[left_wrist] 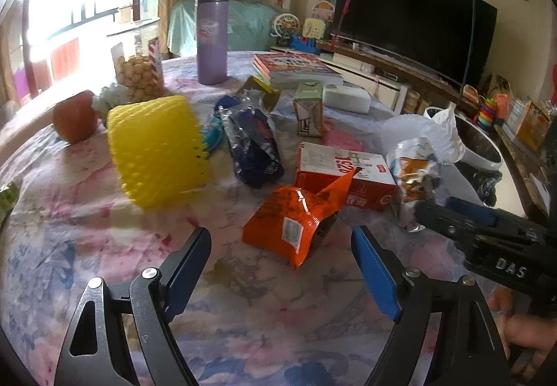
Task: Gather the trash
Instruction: 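Grasp the orange snack wrapper with the left tool while the right tool grasps the white foam net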
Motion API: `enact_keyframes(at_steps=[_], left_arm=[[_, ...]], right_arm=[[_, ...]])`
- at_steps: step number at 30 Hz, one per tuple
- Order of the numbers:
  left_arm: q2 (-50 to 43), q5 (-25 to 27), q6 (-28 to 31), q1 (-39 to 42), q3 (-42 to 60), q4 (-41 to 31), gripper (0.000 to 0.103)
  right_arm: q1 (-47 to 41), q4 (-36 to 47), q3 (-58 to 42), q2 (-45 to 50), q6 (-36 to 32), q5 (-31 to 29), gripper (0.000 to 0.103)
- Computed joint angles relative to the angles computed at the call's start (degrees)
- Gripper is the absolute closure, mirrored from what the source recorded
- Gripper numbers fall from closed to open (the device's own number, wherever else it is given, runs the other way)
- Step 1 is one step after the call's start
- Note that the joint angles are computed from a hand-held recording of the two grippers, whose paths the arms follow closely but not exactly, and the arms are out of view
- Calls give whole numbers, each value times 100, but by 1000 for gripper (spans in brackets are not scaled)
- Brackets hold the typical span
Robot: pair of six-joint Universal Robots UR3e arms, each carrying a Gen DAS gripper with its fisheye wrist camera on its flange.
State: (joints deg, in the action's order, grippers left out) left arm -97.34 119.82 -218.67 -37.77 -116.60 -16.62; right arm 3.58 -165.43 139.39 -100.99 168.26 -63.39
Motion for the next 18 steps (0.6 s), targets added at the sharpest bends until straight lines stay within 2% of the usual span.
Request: enact_keyframes(at_steps=[1, 3, 4, 5, 6, 7, 8, 9, 15, 18], left_arm=[[-50, -22, 18, 6, 58, -23, 25], [-117, -311, 199, 168, 102, 36, 46], [-135, -470, 261, 255, 100, 72, 54], [-127, -647, 313, 350, 74, 99, 71], [-104, -881, 369, 482, 22, 142, 81], [-90, -977, 389, 534, -10, 190, 81], [-66, -956, 379, 521, -9, 180, 85], [-25, -919, 404, 509, -48, 215, 88], [194, -851, 298, 312, -249, 344, 93], [222, -811, 178, 104, -217, 299, 94]], right_arm=[[-12, 98, -73, 73, -17, 75, 40], [-56, 244, -185, 228, -64, 225, 51], [-96, 298, -194, 245, -109, 305, 54], [-160, 395, -197, 236, -189, 436, 61], [-203, 425, -177, 205, -222, 493, 66], [-239, 455, -162, 160, -248, 521, 69], [-298, 547, -146, 94, -311, 600, 79], [-378, 677, -126, 17, -387, 711, 83], [-829, 1512, 117, -740, -838, 1047, 85], [-1224, 2249, 265, -1342, -1186, 1276, 86]])
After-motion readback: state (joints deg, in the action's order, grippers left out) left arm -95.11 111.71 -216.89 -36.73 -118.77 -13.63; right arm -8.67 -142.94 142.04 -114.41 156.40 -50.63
